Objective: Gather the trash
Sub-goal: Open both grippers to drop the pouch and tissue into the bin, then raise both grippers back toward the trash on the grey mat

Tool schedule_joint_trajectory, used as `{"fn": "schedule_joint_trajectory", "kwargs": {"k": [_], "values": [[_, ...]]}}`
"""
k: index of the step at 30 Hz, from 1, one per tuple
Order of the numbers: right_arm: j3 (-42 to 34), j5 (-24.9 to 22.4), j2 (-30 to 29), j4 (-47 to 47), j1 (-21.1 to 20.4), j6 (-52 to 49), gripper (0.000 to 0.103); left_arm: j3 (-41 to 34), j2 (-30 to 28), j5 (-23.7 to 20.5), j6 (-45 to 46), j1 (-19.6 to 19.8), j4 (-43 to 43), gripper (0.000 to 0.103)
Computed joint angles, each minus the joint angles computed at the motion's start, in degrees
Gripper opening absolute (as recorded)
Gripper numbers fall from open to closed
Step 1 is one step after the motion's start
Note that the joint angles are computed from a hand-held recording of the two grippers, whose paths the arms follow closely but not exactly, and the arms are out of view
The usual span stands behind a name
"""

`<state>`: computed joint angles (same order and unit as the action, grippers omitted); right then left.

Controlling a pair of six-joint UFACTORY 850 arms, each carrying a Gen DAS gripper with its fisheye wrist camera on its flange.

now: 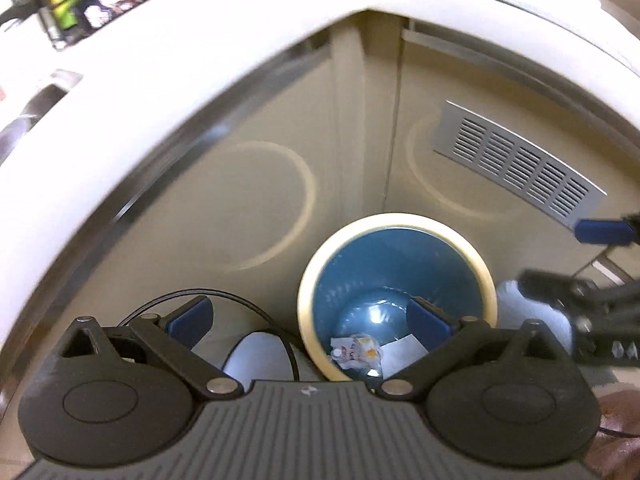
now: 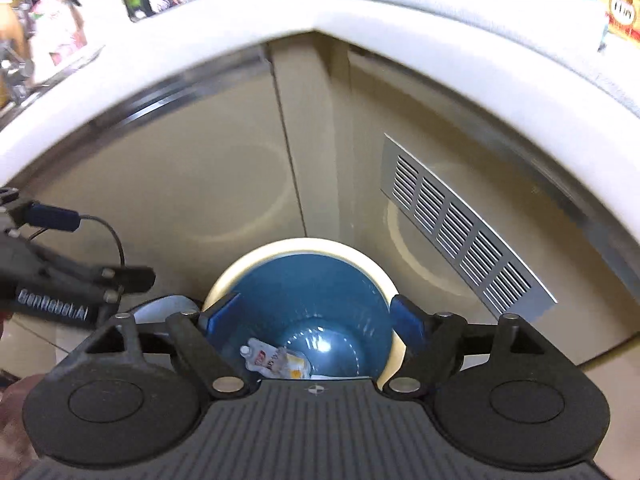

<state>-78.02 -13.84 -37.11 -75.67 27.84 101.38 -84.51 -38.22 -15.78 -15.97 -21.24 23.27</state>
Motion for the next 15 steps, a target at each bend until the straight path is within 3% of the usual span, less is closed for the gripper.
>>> {"fn": "schedule_joint_trajectory", "kwargs": {"k": [7,11,15], "values": [[5.5,-5.1,4.5,-23.5,2.7,19.4,0.086,4.1,3.6,3.0,-11.1,-0.2,10.5,0.103],[6.2,-7.1,4.9,-31.5,3.6,24.8,0.088,6.5,5.1,5.2,-22.7,-0.5,22.8,0.103],[6.6,-7.8,5.3,-33.1,3.9,25.3,0.089,7.9,6.0,6.4,-30.6,-0.6,31.5,0.103]]}}
